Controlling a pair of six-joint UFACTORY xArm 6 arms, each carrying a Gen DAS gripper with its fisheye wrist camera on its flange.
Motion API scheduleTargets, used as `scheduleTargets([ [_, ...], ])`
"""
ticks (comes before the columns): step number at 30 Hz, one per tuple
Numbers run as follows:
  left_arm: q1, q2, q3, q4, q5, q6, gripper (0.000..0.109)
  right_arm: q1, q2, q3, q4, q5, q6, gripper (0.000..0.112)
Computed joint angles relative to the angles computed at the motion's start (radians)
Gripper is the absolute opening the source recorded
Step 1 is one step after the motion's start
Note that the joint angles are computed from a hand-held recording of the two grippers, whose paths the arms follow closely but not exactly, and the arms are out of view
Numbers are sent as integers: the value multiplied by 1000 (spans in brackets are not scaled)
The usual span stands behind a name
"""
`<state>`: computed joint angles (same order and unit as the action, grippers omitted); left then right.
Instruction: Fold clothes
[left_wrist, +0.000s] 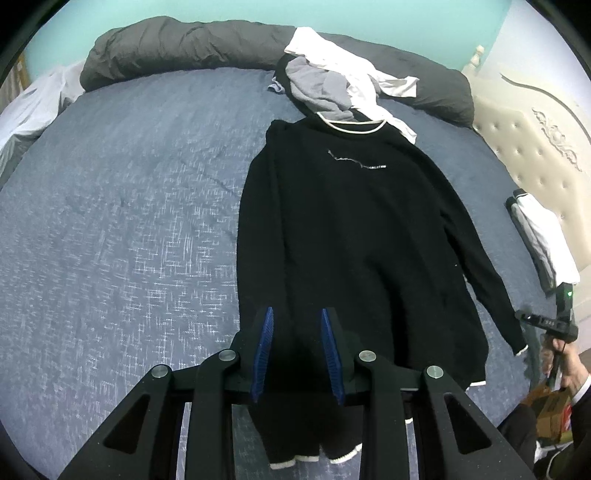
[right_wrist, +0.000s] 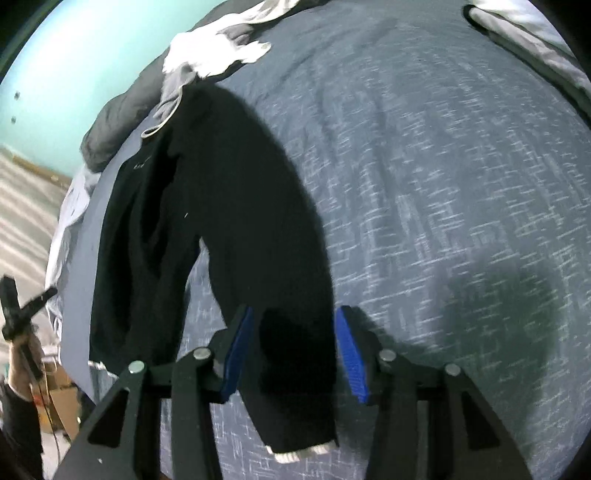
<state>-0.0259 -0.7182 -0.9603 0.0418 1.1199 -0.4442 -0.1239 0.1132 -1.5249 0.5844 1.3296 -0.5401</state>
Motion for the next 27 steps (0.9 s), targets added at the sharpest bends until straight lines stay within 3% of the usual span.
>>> scheduleTargets([
  [2, -18, -1, -7, 11, 15, -9, 30, 8, -18, 37, -23, -35, -7, 31],
  [4, -32, -6, -11, 19, 26, -15, 30, 6, -30, 62, -25, -51, -12, 10],
  [6, -41, -13, -13, 25, 33, -24, 30, 10, -41, 72, -23, -62, -30, 7],
  [12, -37, -15, -28, 37, 58, -39, 30, -10, -65, 48, 11, -106, -69, 6],
  [27, -48, -28, -18, 60, 108, -43, 30, -95, 205, -395, -142, -118, 15, 6],
])
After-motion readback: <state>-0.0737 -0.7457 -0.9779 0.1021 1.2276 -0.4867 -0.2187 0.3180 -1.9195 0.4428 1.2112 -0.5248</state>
